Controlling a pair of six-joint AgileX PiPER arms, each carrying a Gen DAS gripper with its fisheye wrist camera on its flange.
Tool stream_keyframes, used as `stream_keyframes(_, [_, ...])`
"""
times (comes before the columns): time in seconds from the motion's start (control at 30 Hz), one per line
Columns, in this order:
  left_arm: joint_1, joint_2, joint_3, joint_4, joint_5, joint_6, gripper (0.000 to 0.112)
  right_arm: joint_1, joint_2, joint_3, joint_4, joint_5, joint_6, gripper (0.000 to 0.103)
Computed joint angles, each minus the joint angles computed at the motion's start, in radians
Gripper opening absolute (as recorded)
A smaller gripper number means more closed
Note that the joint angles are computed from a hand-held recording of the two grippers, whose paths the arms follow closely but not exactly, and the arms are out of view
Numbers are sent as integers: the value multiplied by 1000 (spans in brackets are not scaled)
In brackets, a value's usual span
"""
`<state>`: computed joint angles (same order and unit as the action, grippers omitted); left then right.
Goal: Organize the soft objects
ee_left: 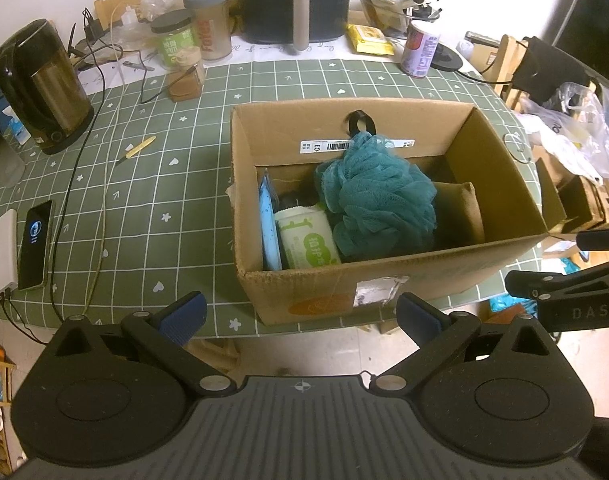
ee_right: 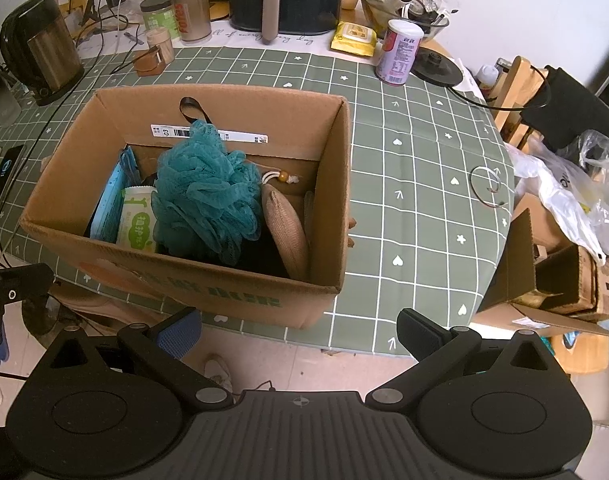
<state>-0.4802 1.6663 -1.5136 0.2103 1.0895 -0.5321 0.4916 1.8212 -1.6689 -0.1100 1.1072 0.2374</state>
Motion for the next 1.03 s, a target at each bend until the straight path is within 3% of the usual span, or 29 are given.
stream_keyframes(1.03, [5,-23,24,12,-18,-5,103,7,3,-5,-2,7,8,103])
